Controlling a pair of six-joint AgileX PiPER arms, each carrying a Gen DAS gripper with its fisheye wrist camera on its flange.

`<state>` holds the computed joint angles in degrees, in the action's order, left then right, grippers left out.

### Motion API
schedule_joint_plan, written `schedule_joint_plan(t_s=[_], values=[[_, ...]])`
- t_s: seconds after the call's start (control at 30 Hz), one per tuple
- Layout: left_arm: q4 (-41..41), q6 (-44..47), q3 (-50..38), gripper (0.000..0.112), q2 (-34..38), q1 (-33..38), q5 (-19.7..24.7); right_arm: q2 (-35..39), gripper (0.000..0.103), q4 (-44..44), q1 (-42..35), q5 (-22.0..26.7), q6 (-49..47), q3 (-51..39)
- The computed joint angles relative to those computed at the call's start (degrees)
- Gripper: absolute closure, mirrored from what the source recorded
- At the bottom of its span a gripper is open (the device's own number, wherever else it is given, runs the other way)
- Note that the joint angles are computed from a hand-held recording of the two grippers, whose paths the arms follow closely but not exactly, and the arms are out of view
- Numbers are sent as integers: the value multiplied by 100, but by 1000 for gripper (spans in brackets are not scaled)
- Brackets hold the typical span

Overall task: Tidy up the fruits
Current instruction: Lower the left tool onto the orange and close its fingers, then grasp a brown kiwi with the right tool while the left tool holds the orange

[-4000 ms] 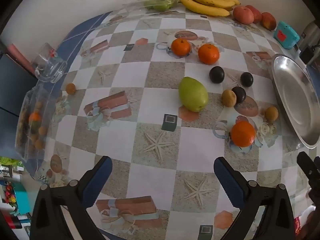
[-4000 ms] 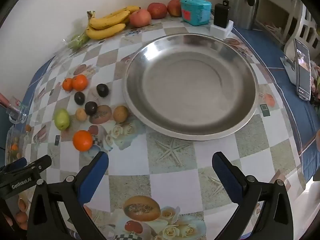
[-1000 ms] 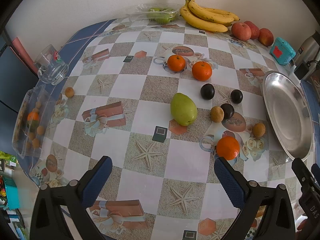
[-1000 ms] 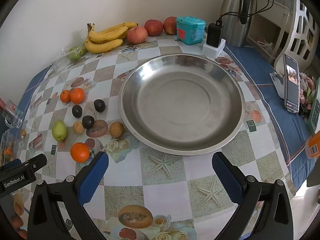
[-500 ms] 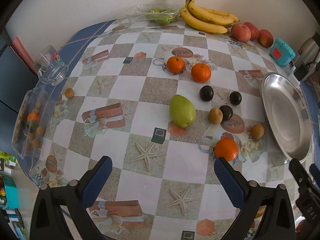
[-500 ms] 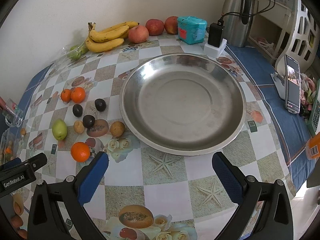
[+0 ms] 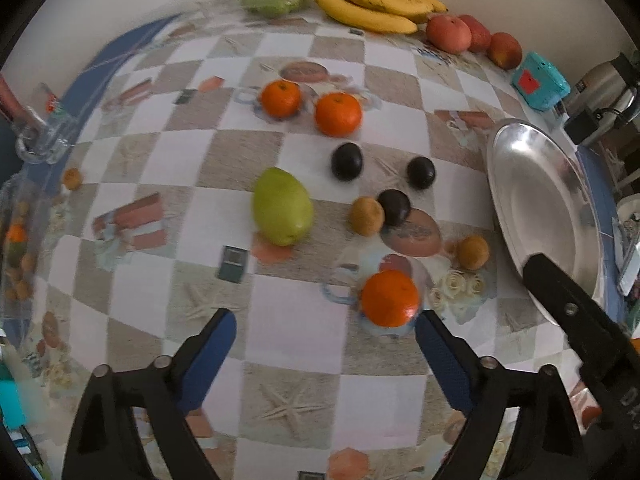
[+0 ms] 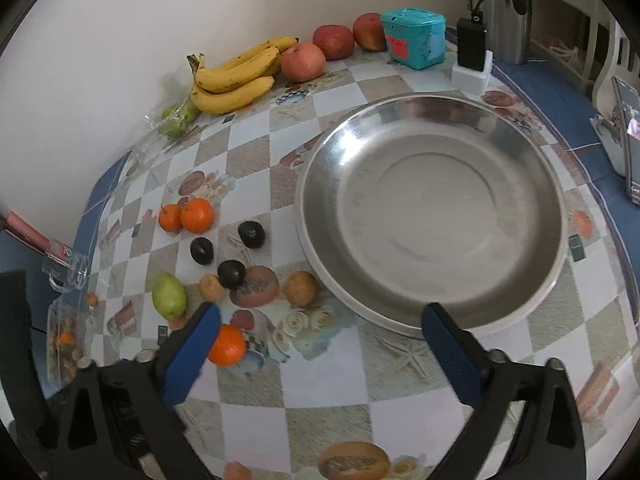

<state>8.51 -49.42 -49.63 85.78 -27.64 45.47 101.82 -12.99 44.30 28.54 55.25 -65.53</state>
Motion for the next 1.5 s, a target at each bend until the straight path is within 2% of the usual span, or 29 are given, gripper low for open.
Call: schedule_joint_plan(t_s=[0.1, 0.23, 0.43, 0.53, 0.7, 0.9, 1.0, 1.2, 1.5], values=[[-248, 267, -39, 28, 123, 59, -162, 208, 20, 420, -61, 32, -370, -215], [-605, 639, -92, 40, 333, 122, -346, 457, 38, 1120, -187, 47, -1039, -437], [-862, 980, -195, 55, 574, 200, -538, 685, 48, 1151, -187, 149, -1068, -736], [-937, 1104, -225, 60, 647, 242, -663, 725, 57, 1816, -255, 105, -1650, -750], [-1058, 1307, -371, 74, 834, 224, -825, 818, 58, 1720, -203, 294, -1585, -902], [-935, 1171, -368, 75, 753, 268, -713, 941, 62, 1879, -252, 312, -1726, -1017], [-629, 789, -255, 75, 579, 385, -706, 1037, 62, 1788, -252, 373, -1635, -1126], [-485, 440, -21, 75, 260, 669, -902, 1271, 64, 1515, -221, 592, -1364, -1364], [-733, 736, 104, 75, 78, 765, -873, 1475, 75, 1183, -192, 719, -1062, -1529]])
